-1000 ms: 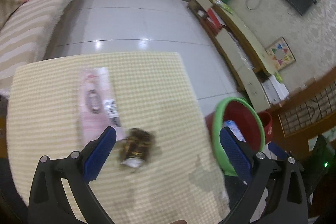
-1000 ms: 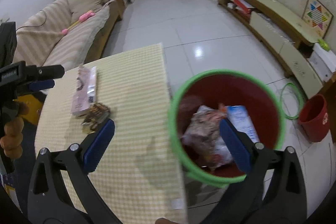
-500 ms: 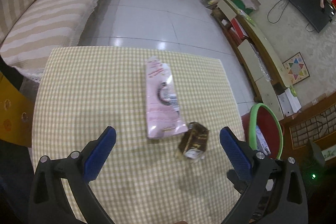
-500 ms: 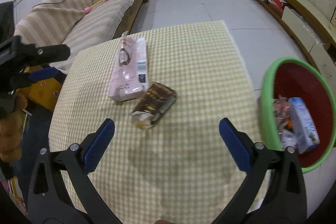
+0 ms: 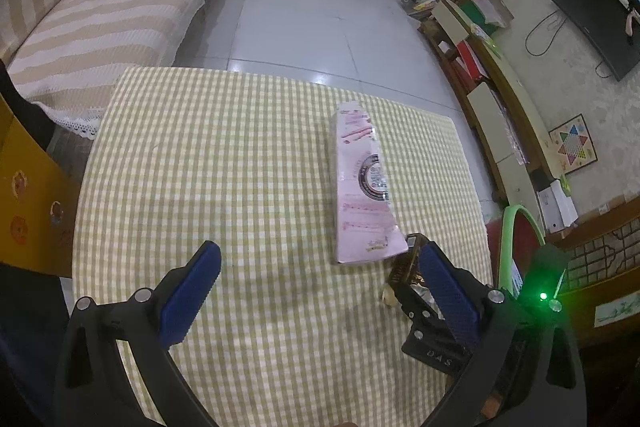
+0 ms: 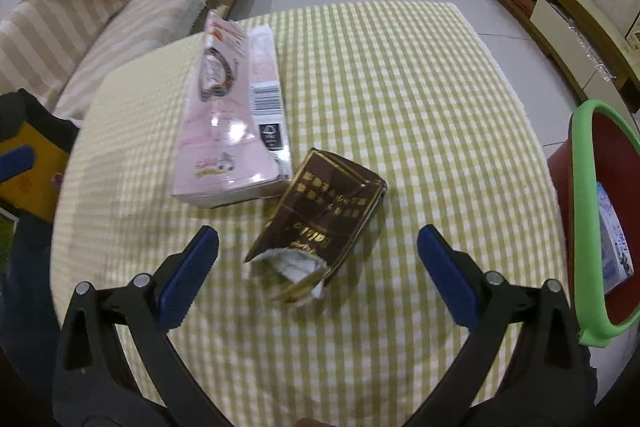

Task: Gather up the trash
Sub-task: 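Move both open tools back over the table toward the remaining items, then grasp the pink snack box with the left tool while the right tool grasps the dark wrapper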

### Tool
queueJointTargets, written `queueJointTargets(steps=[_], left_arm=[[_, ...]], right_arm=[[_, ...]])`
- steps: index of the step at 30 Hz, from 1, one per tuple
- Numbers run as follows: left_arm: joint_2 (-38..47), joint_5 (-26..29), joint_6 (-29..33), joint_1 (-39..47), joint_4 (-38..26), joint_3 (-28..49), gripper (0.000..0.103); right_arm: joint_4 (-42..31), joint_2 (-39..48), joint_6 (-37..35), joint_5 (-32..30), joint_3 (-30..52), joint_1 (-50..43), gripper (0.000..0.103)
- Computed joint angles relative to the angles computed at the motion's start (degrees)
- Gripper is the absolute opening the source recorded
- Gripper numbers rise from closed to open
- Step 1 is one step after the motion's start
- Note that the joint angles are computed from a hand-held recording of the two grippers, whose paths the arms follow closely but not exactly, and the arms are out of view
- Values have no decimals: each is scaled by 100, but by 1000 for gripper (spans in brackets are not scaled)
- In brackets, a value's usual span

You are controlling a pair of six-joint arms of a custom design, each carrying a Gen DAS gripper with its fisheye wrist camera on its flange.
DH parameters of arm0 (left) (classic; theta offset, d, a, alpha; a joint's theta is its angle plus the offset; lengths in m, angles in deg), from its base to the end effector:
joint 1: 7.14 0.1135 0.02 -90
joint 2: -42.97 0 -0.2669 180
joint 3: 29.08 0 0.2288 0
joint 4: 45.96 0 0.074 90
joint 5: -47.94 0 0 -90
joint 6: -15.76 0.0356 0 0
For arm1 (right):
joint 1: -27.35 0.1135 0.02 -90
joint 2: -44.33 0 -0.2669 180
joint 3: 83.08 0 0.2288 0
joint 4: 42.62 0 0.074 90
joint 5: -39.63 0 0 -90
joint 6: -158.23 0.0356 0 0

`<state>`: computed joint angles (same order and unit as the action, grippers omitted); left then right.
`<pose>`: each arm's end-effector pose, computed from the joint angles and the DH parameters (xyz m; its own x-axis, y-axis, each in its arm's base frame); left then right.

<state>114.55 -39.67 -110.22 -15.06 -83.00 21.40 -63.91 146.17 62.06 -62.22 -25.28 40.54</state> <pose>0.2048 -0.0300 0.1913 -0.7744 -0.4849 -0.4063 -0.3652 0.8671 -0.3388 0.2755 0.0721 0.1168 -0.8467 -0.3065 -0.4350 -0.4001 0.9056 0.1407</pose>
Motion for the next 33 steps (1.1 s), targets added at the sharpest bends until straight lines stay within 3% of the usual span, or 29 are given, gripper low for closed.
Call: queueJointTargets(steps=[9,17,27,33], left_arm=[[749,38,-77,-202,545,109,95],[1859,-69,-300,-658,919,722,95],[3323,-277,-556,-758,1095,1495,95],[3755,-316,-595,-698,1336,1639,95]], right_arm=[[-35,261,-432,39,270,-497,95],[-342,364,-862,-204,483,-740,83],[-515,579,-932,-313,687,-581,82],[-424,533,-1023,-242,597,-478,63]])
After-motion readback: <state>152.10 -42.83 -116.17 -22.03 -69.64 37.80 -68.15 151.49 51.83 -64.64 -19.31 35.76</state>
